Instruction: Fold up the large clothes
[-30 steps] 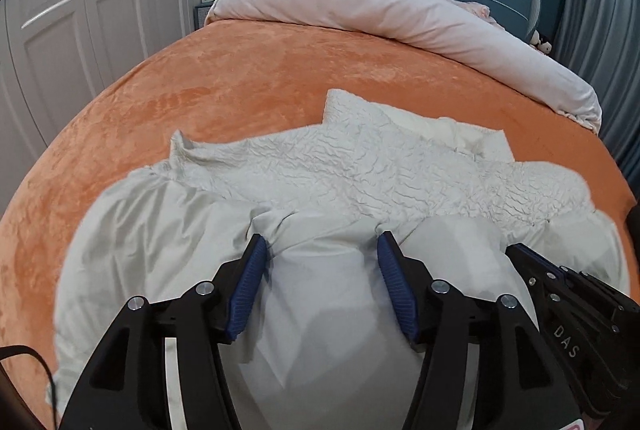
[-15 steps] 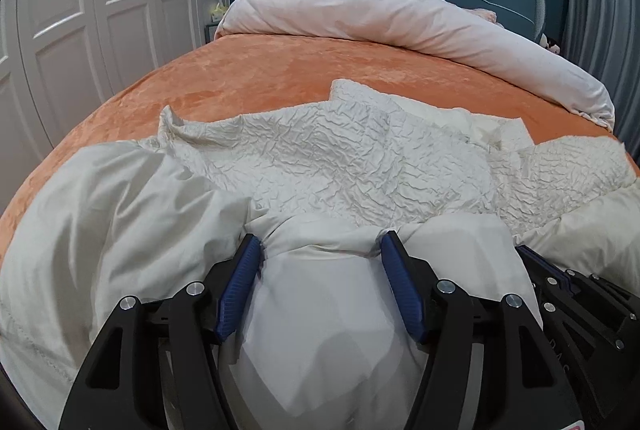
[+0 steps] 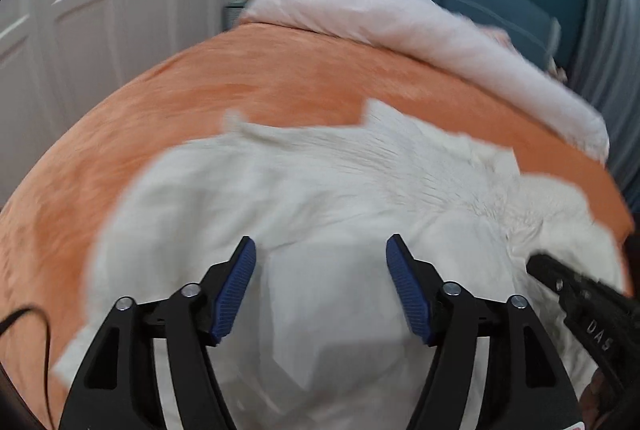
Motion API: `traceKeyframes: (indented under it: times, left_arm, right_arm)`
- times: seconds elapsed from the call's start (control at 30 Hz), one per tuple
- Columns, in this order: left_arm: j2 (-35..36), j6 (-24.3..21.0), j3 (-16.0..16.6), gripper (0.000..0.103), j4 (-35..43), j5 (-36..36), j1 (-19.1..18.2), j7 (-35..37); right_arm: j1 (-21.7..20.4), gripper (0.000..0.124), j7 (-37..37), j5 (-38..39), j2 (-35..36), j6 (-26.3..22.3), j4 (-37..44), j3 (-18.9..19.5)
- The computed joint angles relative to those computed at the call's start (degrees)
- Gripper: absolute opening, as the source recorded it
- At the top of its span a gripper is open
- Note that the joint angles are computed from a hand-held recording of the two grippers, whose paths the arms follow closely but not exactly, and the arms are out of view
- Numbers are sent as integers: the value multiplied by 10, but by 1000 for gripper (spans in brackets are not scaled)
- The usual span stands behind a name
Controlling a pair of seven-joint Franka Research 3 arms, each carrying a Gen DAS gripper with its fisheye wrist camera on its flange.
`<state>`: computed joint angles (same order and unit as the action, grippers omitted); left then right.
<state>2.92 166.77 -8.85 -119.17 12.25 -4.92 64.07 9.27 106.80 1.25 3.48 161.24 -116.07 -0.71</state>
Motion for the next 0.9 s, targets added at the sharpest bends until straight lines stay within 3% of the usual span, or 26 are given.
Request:
traceKeyframes:
  times: [0.17,0.43,0.7,0.9]
  left_arm:
    - [-79,-14,33,71,-73,-42,31,-20]
    - [-111,-58,83,72,-127,-216,37,81]
    - [-86,-61,79,77,-126,-345,24,166]
    - [-58,-44,59,83,-106,-361,37,165]
  right_arm:
    - [9,6,5,15,-17,-24,-11,12]
    - [27,6,60,-53,12,-81,16,12]
    - [37,2,53,-70,52,-119,51,4]
    - [50,1,71,-106,64,-124,60,-6]
